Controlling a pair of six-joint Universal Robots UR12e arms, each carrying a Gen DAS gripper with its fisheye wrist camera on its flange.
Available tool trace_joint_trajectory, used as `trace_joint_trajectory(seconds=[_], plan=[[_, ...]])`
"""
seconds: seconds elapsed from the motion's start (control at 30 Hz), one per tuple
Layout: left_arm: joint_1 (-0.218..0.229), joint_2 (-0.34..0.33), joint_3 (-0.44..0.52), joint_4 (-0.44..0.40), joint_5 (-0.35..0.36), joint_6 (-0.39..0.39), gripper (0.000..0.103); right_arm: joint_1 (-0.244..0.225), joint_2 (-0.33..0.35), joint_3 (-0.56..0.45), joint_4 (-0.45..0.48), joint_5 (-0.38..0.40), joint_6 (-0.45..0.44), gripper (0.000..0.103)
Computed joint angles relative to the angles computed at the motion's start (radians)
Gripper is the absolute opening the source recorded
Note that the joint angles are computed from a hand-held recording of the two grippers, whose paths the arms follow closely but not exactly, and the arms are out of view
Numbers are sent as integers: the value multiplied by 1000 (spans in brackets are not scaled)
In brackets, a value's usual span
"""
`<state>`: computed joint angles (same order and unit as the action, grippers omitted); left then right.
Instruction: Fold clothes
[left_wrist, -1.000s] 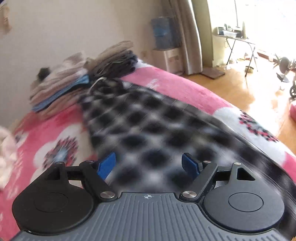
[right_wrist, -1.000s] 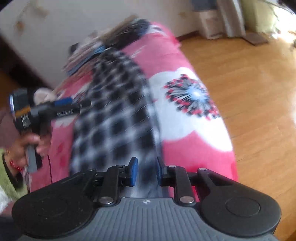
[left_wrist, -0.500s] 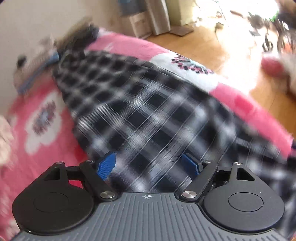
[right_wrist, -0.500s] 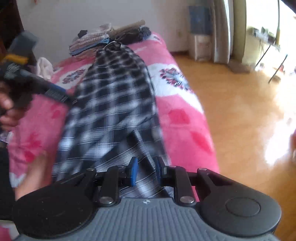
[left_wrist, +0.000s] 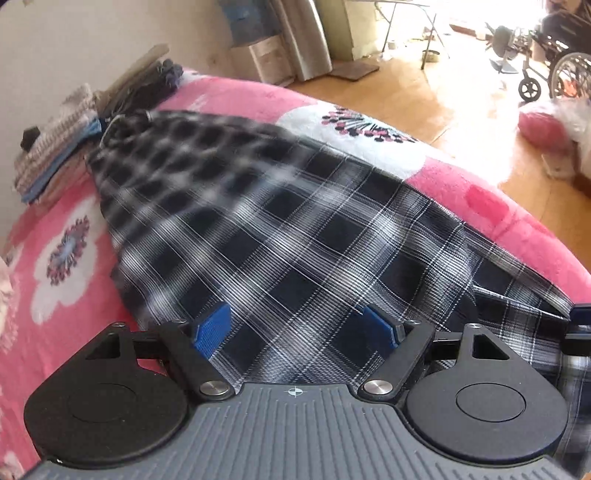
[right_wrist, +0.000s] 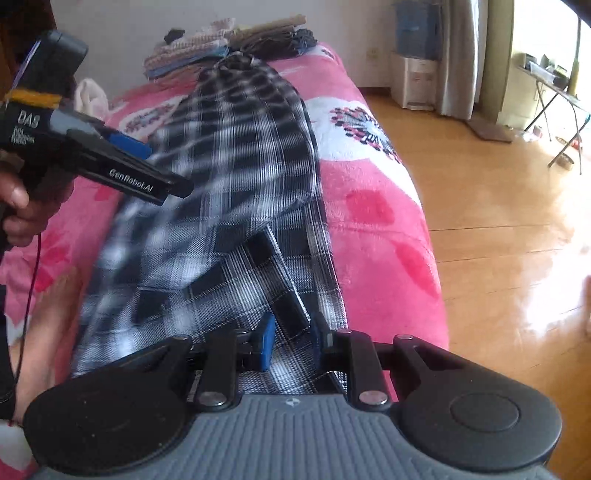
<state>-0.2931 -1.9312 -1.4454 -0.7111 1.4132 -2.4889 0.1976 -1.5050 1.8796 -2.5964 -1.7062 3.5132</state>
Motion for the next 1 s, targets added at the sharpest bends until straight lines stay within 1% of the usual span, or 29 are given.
trace_joint_trajectory(seconds=[0.07, 0.2, 0.23, 0.27, 0.33, 0.5, 0.67, 0.77, 0.9, 1.0], plan=[[-2, -2, -3, 5, 3, -8, 79, 11, 9, -3, 2, -45, -6, 23], [-4, -4, -2, 0, 14, -12, 79, 0, 16, -1, 8, -17, 35, 23], [-5, -5, -2, 2, 18, -13, 79, 0, 17, 0, 7, -15, 38, 19], [-6, -5, -3, 7, 21, -14, 79, 2, 16, 1, 3, -17, 39, 1], [-7, -5, -6, 16, 28, -15, 79, 12, 11, 6, -16, -46, 70, 1], [-10, -3, -15, 32, 42, -6, 79, 25, -41, 29, 4, -85, 239, 1], [-19, -8, -18, 44, 61, 7, 79, 21, -89, 66, 52, -89, 359, 1], [-23, -8, -23, 57, 67, 19, 79, 10, -108, 84, 71, -69, 425, 1], [-28, -9, -30, 70, 77, 39, 79, 0, -114, 91, 87, -47, 451, 1], [-27, -7, -36, 86, 77, 49, 79, -20, -119, 98, 97, 4, 448, 4]])
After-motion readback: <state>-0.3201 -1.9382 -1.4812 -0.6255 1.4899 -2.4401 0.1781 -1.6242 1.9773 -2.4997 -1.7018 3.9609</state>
